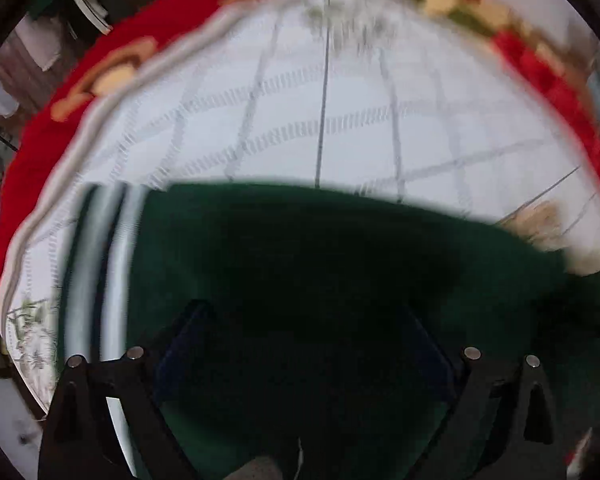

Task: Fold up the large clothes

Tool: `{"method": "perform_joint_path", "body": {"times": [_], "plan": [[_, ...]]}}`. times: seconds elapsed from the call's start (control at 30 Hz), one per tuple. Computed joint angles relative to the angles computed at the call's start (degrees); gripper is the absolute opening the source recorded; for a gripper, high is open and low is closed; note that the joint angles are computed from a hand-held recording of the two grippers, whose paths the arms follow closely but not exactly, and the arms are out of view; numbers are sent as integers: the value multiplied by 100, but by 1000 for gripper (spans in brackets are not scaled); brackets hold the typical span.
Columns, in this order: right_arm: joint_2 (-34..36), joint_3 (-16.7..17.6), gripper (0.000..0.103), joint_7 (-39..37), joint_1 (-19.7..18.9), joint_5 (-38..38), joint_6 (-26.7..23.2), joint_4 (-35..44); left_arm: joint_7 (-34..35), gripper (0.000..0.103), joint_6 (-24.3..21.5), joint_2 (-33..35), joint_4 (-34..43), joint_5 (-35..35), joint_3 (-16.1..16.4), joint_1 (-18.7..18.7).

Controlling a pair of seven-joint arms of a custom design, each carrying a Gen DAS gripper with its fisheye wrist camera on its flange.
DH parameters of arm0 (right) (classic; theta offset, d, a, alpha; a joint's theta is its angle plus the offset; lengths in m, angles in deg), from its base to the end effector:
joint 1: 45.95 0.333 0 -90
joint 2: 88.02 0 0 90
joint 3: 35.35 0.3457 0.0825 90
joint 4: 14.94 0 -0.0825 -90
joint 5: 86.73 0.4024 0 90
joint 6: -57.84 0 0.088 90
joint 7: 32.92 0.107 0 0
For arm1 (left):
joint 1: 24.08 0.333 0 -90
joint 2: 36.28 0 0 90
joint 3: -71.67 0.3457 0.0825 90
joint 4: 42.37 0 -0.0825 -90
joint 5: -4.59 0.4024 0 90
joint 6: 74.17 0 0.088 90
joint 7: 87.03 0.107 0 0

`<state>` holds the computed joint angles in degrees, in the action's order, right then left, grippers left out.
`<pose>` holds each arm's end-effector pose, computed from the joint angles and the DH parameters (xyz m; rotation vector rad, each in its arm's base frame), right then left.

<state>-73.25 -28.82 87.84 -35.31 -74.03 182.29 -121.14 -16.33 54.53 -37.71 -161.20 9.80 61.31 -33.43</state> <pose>0.6200 0.1955 0.4105 -1.7023 2.4650 0.2695 0.5433 -0.1926 0.4809 -2.0435 2.1643 -0.2131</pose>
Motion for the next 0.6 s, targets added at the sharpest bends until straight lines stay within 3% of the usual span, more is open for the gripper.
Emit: {"method": "perform_joint_path", "body": {"times": [0.13, 0.27, 0.4, 0.47, 0.53, 0.6], "plan": [[-151, 20, 36, -313, -190, 479, -453, 133, 152, 97, 49, -71, -32, -139, 17, 16], [-961, -38, 37, -775, -184, 1096, -476, -483, 122, 97, 108, -964, -555, -743, 270, 113], [-1267, -100, 37, -943, 124, 1597, -534, -1063, -667, 97, -176, -2332, -1536, -857, 558, 168], [-1180, -117, 35, -928, 246, 1749, -309, -1422, -1134, 97, -655, -2891, -1973, -969, 766, 187], [-1153, -128, 28, -657, 338, 1596, 80, -1633, -1481, 97, -983, -3201, -2317, -1399, 1057, 116], [-1064, -164, 31, -549, 321, 1622, -186, -1418, -1784, 97, -876, -3449, -2746, -2020, 1334, 41]]}}
